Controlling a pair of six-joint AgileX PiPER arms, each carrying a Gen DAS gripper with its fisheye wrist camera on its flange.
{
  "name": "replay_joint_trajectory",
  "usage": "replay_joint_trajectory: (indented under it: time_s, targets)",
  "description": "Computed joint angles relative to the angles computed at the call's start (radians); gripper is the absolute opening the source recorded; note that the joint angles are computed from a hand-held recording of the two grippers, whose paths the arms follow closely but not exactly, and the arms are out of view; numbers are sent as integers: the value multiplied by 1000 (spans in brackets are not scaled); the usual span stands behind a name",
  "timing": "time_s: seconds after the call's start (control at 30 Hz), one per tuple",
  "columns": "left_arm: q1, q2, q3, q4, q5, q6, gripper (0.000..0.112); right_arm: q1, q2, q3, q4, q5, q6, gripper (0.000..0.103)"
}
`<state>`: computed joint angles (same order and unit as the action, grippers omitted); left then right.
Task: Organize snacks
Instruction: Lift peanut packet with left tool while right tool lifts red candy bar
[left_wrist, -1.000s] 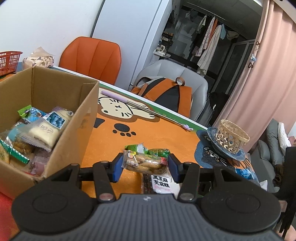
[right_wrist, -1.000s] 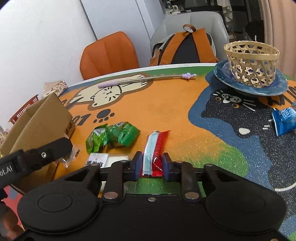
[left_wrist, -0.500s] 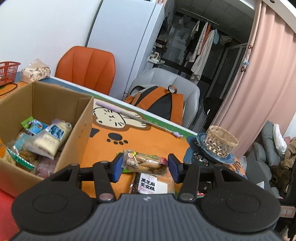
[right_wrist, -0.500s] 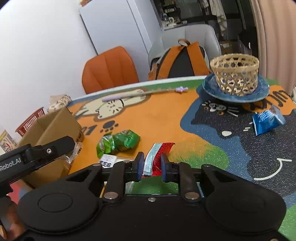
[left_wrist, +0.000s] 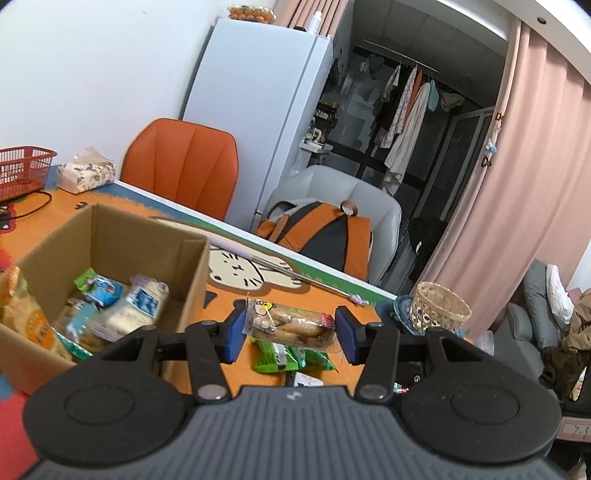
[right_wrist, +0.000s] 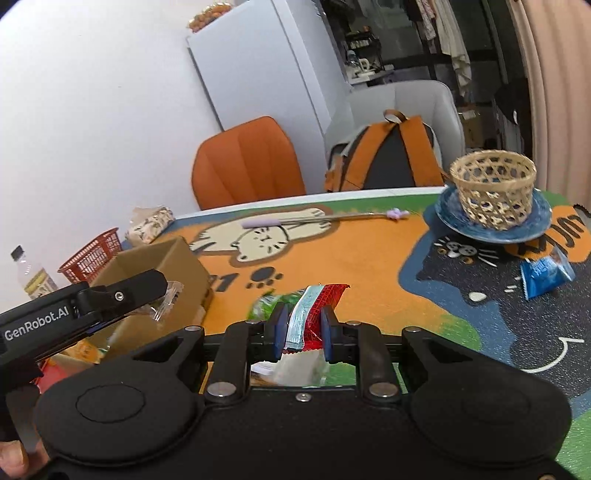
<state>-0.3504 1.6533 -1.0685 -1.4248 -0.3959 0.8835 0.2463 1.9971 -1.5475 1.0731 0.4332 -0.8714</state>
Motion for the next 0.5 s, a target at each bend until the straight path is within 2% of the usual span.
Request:
replay_joint_trajectory:
  time_s: [0.5]
  targets:
    - [62,-91,63,10,2,0,50,83,-21,-27,-21,-14,32,21]
